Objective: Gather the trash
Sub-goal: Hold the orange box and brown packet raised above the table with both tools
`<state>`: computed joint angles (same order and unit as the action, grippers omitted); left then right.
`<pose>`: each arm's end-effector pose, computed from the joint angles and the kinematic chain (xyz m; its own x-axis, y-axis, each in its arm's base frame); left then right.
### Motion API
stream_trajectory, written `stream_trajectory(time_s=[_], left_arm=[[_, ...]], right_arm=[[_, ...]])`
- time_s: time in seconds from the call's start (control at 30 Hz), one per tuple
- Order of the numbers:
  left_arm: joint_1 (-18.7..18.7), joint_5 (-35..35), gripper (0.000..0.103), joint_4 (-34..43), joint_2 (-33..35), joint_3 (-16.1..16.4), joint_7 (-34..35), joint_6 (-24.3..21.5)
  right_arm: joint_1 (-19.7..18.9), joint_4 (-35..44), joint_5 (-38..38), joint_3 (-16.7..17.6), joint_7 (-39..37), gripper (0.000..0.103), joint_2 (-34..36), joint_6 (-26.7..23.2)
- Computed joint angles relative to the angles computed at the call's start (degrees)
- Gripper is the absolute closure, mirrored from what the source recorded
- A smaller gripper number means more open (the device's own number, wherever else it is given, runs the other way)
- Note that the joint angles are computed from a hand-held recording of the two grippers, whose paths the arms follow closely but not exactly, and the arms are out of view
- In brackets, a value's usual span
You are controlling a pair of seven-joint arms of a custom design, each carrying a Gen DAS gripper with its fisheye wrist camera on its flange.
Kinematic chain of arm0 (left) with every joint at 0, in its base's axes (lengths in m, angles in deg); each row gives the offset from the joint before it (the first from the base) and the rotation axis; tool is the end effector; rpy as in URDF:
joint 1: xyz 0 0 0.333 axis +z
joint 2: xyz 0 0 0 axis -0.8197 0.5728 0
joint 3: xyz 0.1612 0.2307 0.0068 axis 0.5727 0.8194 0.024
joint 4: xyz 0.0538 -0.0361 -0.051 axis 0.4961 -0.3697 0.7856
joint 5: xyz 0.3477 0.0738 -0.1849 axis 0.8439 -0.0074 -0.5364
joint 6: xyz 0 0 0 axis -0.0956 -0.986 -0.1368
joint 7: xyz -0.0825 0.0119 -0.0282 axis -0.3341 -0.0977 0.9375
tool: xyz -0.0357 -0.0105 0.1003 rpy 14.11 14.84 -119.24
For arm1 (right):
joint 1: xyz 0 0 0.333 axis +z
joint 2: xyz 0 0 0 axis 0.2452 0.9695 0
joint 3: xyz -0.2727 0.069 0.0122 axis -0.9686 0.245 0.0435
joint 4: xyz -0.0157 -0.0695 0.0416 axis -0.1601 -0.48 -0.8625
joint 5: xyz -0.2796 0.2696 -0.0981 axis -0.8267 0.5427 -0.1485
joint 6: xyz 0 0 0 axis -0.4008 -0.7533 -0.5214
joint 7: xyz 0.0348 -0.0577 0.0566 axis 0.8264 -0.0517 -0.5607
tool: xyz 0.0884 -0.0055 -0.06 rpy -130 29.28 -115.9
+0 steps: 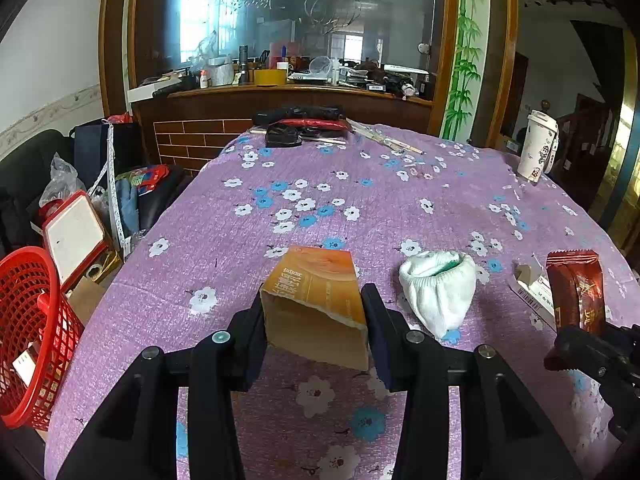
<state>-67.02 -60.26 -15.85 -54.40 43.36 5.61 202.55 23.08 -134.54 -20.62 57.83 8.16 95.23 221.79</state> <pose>0.7139 -0.2527 0.4516 -0.2449 -0.9680 0.0548 -0.6006 0.1071 -0.7924 0.6342 0.0689 0.4737 -0.0109 -0.9816 -0.1904 -0.6458 0.1523 -0.7482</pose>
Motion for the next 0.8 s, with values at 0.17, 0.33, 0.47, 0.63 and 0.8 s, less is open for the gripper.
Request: stream_trajectory(time_s=[0.17,0.33,0.47,0.63,0.8], left_arm=[[0.1,-0.1,0.061,-0.5,-0.4,0.0,-0.1,0.4],[0.1,-0.1,0.061,-0.7,-0.5,-0.1,0.1,0.8],[0.5,-0.5,0.061,-1.4,-1.0,-0.5,0.3,1.7],[0.7,-0.8,0.061,-1.9,-1.3,-0.8,0.7,2.4],[0.7,-0.9,0.061,-2.2,-1.4,-0.7,0.8,3.0]], right_arm=[[0.0,0.2,-0.3,-0.1,0.3,0.067,0.1,-0.1],[0.1,0.5,-1.3,-0.6,1.2,0.067,0.2,-0.6],[0.4,0.8,-2.9,-1.1,2.8,0.067,0.5,-0.9],[0.3,1.0,-3.8,-1.2,3.6,0.067,0.8,-0.9],[0.1,0.9,-3.6,-1.0,3.2,0.067,0.7,-0.7]])
